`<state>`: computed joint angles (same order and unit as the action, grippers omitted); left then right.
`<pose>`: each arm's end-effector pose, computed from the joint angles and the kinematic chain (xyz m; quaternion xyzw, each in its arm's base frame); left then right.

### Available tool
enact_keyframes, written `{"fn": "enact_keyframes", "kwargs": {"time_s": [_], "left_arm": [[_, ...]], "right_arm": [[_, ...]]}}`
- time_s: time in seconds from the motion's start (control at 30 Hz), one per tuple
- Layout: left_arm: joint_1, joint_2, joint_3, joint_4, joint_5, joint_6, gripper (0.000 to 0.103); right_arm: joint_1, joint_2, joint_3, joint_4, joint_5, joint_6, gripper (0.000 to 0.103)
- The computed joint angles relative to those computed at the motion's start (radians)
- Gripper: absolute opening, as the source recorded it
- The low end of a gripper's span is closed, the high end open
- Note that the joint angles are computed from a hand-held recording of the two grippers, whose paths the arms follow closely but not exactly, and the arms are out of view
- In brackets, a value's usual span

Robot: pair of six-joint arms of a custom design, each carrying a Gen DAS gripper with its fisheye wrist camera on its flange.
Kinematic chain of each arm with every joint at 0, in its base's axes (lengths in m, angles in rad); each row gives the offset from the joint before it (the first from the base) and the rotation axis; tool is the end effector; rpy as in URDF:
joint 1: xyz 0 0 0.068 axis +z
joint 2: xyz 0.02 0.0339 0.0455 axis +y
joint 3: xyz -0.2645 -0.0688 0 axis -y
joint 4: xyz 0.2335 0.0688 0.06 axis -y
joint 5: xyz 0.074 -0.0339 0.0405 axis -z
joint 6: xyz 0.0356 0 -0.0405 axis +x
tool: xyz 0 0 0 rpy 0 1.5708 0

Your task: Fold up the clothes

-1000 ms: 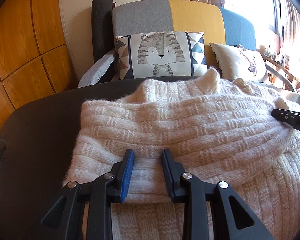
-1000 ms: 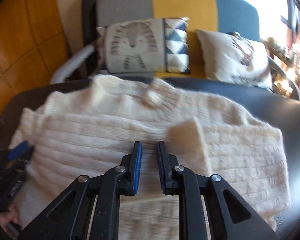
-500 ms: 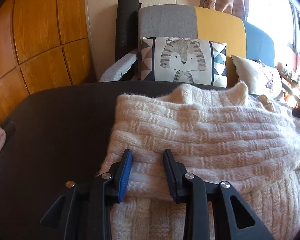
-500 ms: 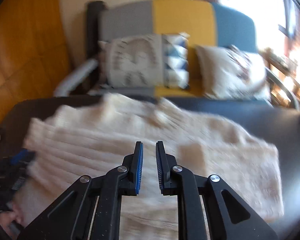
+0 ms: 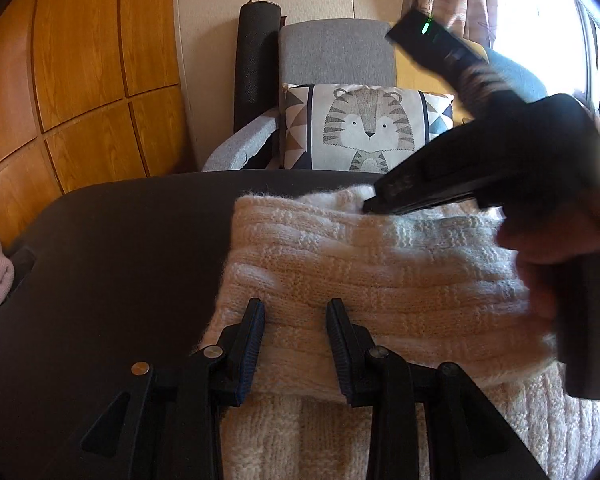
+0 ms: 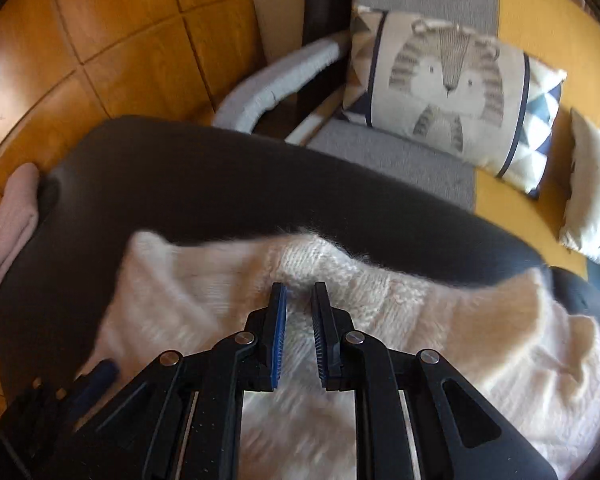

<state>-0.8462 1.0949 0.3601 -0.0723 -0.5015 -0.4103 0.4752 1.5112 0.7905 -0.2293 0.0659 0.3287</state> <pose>0.1355 -0.1272 0.1606 0.1041 0.8977 -0.0259 0.4274 0.2527 0.1274 0.1794 -0.0596 0.9499 0.0906 0.2932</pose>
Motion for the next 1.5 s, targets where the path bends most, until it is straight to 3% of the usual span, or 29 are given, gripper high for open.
{"fn": "enact_keyframes", "kwargs": {"time_s": [0.13,0.23,0.37,0.47,0.53,0.63,0.73,0.87,1.0,1.17,1.3,1.4,1.5], "left_arm": [[-0.020,0.006,-0.005,0.006,-0.024,-0.011,0.033],[-0.021,-0.004,-0.013,0.009,-0.021,-0.017,0.033],[-0.030,-0.011,-0.011,-0.007,-0.029,-0.026,0.033],[-0.044,0.003,-0.002,-0.012,-0.049,-0.031,0.033],[-0.047,0.008,0.000,-0.012,-0.056,-0.032,0.033],[-0.046,0.007,0.000,-0.013,-0.055,-0.031,0.033],[-0.039,0.004,0.000,-0.010,-0.048,-0.027,0.033],[-0.032,0.007,-0.004,0.000,-0.044,-0.020,0.033],[-0.030,0.009,-0.004,0.002,-0.043,-0.019,0.033],[-0.025,0.015,0.003,0.002,-0.041,-0.014,0.033],[-0.028,0.025,0.007,0.004,-0.047,-0.014,0.033],[-0.030,0.023,0.006,0.002,-0.048,-0.015,0.033],[-0.028,0.019,0.001,0.005,-0.046,-0.014,0.033]], "right_arm": [[-0.034,0.054,-0.006,0.099,-0.015,0.035,0.008],[0.004,0.054,0.008,0.081,0.044,0.024,0.008],[-0.061,-0.124,-0.088,0.090,-0.024,0.031,0.012],[-0.105,-0.295,-0.157,0.027,0.045,0.031,0.012],[-0.165,-0.359,-0.187,-0.013,0.013,0.015,0.012],[-0.216,-0.284,-0.168,-0.063,-0.002,-0.042,0.012],[-0.276,-0.226,-0.181,0.007,-0.046,-0.030,0.008],[-0.235,-0.169,-0.136,0.008,0.033,-0.031,0.008],[-0.246,-0.384,-0.222,-0.021,0.013,-0.022,0.012],[-0.541,-0.656,-0.281,-0.223,-0.049,-0.146,0.012],[-0.920,-0.654,-0.291,-0.303,-0.177,-0.342,0.012],[-1.079,-0.533,-0.301,-0.245,-0.235,-0.439,0.011],[-1.173,-0.515,-0.360,-0.126,-0.280,-0.508,0.010]]}}
